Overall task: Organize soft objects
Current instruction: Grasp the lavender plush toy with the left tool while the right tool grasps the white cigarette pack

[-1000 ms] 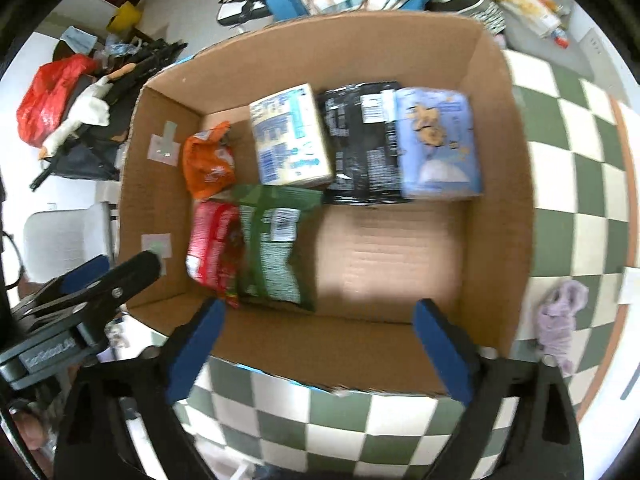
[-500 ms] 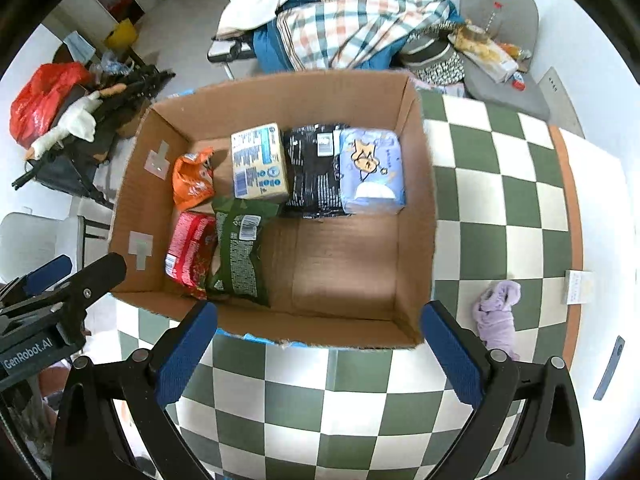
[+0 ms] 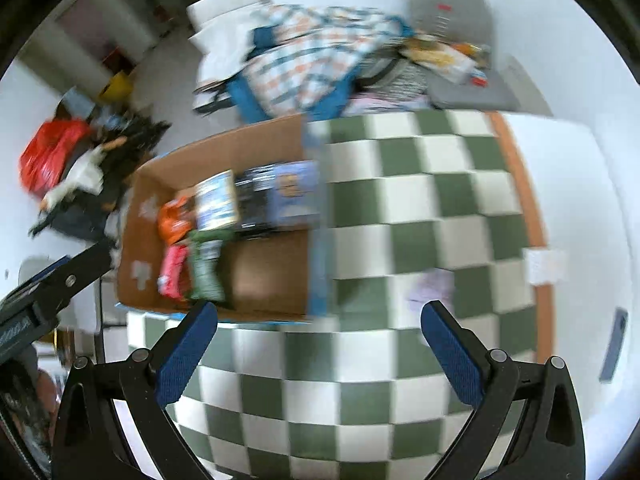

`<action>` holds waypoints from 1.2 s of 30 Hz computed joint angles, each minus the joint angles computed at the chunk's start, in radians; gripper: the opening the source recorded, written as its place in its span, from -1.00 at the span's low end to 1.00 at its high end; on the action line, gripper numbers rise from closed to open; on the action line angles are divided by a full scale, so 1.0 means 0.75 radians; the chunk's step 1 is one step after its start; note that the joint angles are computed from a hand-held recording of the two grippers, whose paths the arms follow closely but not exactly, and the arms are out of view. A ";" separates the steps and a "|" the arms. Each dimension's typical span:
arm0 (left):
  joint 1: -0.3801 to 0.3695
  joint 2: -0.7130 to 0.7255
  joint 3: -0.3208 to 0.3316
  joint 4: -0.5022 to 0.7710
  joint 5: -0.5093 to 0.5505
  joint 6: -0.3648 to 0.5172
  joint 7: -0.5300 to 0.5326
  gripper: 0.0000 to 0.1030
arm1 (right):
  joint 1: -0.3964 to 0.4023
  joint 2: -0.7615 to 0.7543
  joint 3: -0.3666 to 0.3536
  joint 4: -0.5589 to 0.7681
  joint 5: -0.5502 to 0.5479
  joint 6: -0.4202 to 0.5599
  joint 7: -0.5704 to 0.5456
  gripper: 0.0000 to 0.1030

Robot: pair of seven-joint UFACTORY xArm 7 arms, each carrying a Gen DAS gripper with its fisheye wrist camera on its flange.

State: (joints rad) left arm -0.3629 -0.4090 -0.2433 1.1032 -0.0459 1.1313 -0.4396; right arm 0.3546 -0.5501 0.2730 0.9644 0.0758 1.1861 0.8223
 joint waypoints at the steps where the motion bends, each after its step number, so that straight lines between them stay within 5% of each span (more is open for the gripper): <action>1: -0.023 0.054 -0.041 0.044 -0.009 -0.001 -0.021 0.98 | -0.013 -0.069 -0.034 -0.040 -0.005 0.046 -0.003 1.00; 8: -0.222 0.534 -0.154 0.344 -0.019 0.050 -0.108 0.98 | -0.252 -0.453 -0.283 -0.304 -0.068 0.309 -0.103 1.00; 13: -0.349 0.896 -0.123 0.513 -0.129 0.085 -0.134 0.96 | -0.484 -0.503 -0.508 -0.501 -0.063 0.254 -0.199 1.00; 17: -0.419 1.110 -0.083 0.641 -0.154 0.171 -0.169 0.49 | -0.632 -0.385 -0.628 -0.616 -0.029 0.125 -0.272 1.00; 27: -0.472 1.273 -0.045 0.735 -0.171 0.214 -0.231 0.43 | -0.827 0.110 -0.684 -0.652 0.208 -0.180 -0.372 0.92; 36: -0.499 1.344 -0.040 0.791 -0.171 0.237 -0.262 0.42 | -0.869 0.366 -0.594 -0.548 0.227 -0.196 -0.334 0.77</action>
State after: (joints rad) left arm -0.7373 0.5992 -0.2736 1.6961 -0.1744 1.3089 -0.6363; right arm -0.2971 -0.2754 -0.1722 0.5535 0.2458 1.0390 0.5715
